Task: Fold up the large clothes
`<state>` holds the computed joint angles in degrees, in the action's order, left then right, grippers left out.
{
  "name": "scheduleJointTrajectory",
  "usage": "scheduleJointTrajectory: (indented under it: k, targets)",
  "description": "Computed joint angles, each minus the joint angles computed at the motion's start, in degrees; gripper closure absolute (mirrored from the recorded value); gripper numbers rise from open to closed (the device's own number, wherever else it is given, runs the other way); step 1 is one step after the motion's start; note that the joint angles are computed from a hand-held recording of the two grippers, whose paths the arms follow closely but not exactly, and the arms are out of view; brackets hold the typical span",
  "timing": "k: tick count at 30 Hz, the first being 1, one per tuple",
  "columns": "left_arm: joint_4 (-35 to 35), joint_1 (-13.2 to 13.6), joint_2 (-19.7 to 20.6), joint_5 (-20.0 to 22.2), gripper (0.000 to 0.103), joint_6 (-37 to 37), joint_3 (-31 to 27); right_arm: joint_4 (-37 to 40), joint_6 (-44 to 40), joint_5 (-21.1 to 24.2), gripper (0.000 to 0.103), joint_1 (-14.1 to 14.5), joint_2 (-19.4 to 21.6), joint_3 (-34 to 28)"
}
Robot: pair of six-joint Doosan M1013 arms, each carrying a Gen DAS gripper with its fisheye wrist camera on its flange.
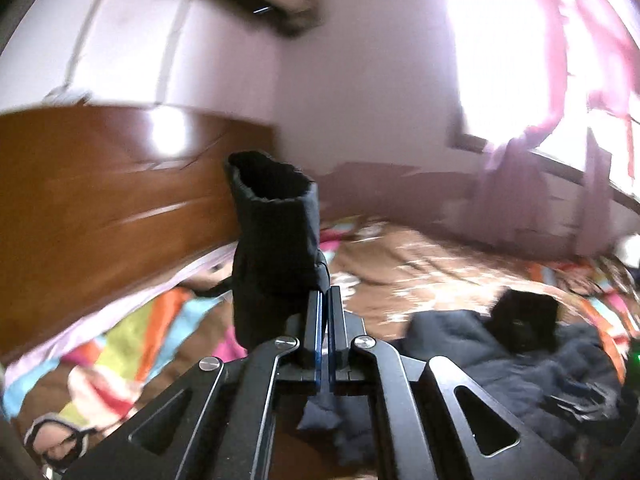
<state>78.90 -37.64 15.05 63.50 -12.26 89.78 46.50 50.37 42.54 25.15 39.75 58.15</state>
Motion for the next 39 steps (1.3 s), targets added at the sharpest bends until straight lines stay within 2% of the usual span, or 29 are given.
scheduleJointTrajectory:
  k: [4,10,12,15,21,24,26,29,32,34,36,39]
  targets:
    - [1.2,-0.7,2.7,-7.8,0.103,5.3,-3.2,-0.5,-1.6,-2.6,0.001,-1.1,-1.1,1.9]
    - [-1.5,-0.8,6.9,-17.2,0.103,12.7,-8.0,-0.4,0.2,-2.1,0.001,-3.2,-1.1,2.2]
    - [-5.0,-0.7,8.5,-20.7,0.103,18.0,-10.1,0.5,-0.2,-1.9,0.001,-4.1,-1.3,2.4]
    - [-14.1,-0.8,11.8,-22.2,0.103,29.4,-14.3,2.5,-0.7,-0.9,0.001,-5.5,-1.2,2.2]
    - [-30.3,0.3,13.9,-27.1,0.103,38.3,-15.6,4.9,2.6,3.9,0.001,-7.9,0.2,0.5]
    - [-37.1,1.2,14.2,-26.4,0.103,39.4,-15.7,6.2,4.0,8.1,0.001,-8.5,1.5,-1.4]
    - [-39.7,1.8,13.7,-25.8,0.103,37.5,-14.9,8.1,4.9,11.9,0.001,-8.7,3.0,-3.5]
    - [-40.6,2.5,12.4,-25.8,0.1,33.0,-12.9,10.3,5.7,16.3,0.003,-8.6,5.1,-6.6]
    - [-37.8,2.9,10.7,-25.9,0.083,27.9,-10.5,10.2,6.2,19.4,0.013,-7.8,7.1,-10.3]
    - [-34.9,2.9,9.3,-26.3,0.062,24.2,-8.5,10.7,7.1,21.9,0.02,-7.2,8.9,-13.3]
    - [-31.8,3.0,7.9,-27.0,0.059,20.4,-6.6,10.8,9.2,24.6,0.023,-6.7,10.6,-16.3]
    - [-32.3,3.4,6.7,-26.8,0.058,20.8,-5.3,10.3,15.5,30.4,0.022,-5.6,14.7,-23.1]
